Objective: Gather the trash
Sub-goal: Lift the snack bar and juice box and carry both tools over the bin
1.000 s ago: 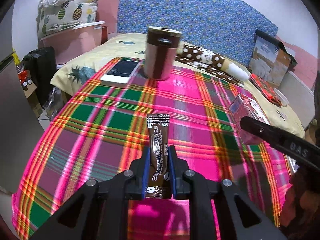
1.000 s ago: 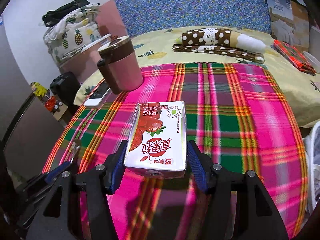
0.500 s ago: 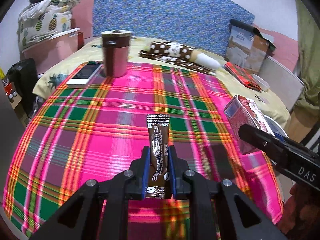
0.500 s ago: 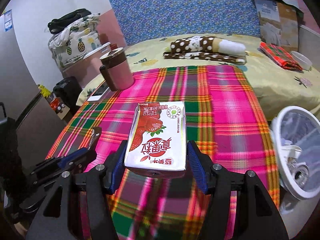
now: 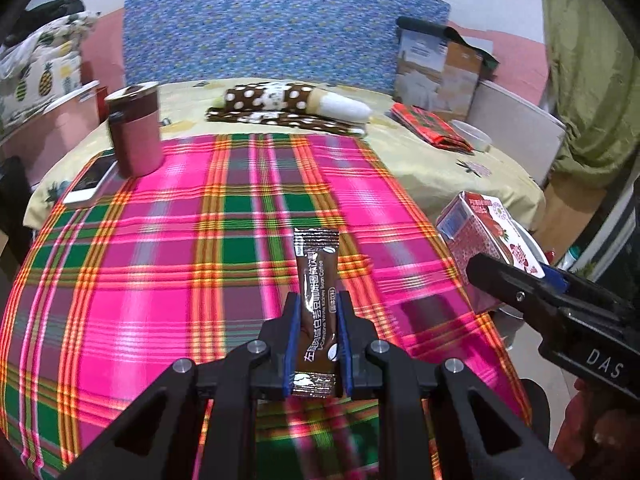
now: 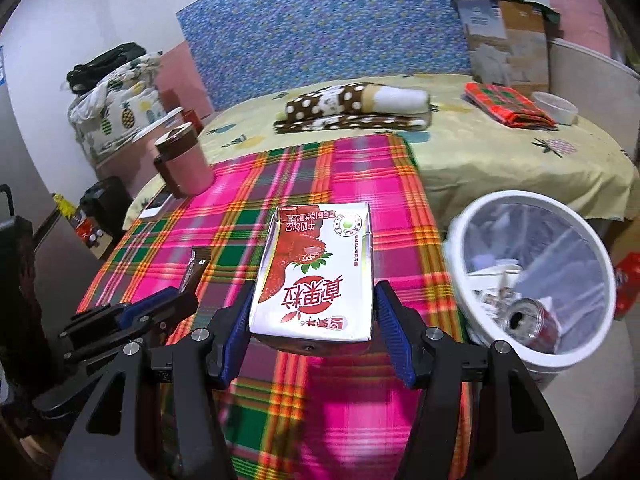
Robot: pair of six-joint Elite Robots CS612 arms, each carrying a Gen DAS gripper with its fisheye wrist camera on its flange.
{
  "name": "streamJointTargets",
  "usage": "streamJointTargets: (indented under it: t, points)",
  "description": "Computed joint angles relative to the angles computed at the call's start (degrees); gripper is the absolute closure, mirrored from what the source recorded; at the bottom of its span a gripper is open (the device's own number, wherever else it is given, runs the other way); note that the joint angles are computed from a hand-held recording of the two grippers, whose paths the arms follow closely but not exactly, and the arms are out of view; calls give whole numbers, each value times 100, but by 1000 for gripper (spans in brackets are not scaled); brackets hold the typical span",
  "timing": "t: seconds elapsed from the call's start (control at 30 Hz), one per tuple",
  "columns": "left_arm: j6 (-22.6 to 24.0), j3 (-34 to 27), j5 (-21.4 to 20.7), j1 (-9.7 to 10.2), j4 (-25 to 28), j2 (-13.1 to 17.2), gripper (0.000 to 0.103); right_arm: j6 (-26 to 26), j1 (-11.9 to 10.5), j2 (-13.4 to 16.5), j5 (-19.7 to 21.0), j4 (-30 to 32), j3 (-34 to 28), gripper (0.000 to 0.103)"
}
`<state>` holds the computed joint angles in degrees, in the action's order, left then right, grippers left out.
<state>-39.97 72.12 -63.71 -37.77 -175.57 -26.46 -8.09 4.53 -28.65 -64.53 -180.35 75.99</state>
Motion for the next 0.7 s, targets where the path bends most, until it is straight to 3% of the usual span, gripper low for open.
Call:
streamJointTargets:
  t: [0.4, 0.7]
  points:
    - [547, -774, -284, -78, 340, 315, 85, 264, -253, -2, -170, -293, 109, 43]
    - [1126, -1866, -901, -105, 714, 830, 85, 569, -481, 66, -503, -225, 38, 43]
